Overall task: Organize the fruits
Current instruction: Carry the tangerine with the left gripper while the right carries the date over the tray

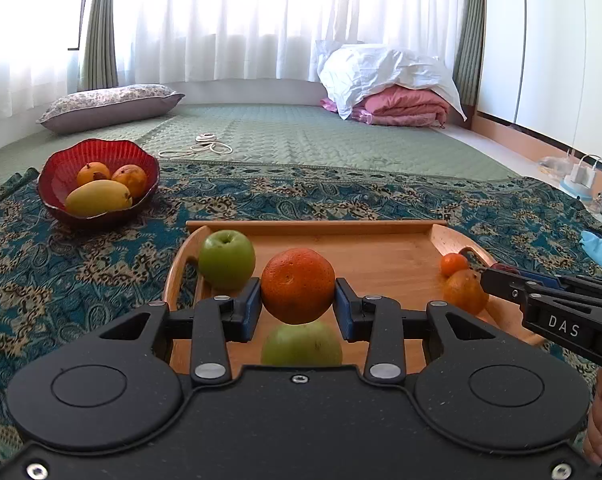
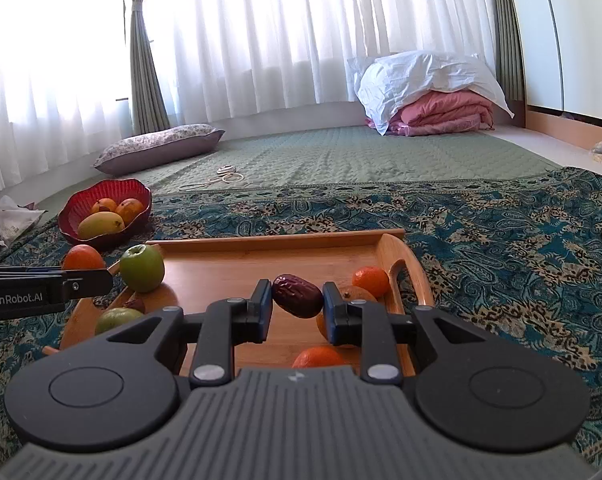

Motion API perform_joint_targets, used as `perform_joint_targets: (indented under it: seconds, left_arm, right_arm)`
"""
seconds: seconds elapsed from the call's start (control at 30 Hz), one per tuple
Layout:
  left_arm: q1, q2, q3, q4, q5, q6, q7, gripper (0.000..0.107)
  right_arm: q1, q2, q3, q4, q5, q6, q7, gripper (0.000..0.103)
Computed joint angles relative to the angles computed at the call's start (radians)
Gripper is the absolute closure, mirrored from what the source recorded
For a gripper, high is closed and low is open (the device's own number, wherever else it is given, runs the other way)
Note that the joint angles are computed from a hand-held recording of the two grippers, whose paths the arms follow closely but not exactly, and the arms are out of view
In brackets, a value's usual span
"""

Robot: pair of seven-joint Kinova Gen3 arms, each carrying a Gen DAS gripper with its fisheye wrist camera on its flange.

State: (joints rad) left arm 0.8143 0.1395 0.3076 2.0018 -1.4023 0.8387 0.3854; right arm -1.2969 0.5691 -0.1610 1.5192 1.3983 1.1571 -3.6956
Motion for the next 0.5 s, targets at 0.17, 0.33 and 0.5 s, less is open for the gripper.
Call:
perform_joint_targets:
  seconds: [0.17, 0.33, 0.5]
  left_arm:
    - [-0.044, 0.011, -0.026, -0.039, 0.032, -0.072, -0.07, 0.072]
    - [-0.082, 0.032, -0.061, -0.081, 0.103, -0.139, -0.154, 0.072]
    - [-0.091, 0.066, -0.099, -0.122, 0.156, -0.175, -0.232, 0.072]
  right_arm:
    - [0.008, -0.002, 0.04, -0.02, -0.028, -0.052, 0.038, 0.072]
    - [0.029, 0.004, 0.065, -0.049, -0.059, -0.104, 0.088, 0.072]
    - [0.05, 0.026, 0.089, -0.091, -0.106, -0.145, 0.155, 0.072]
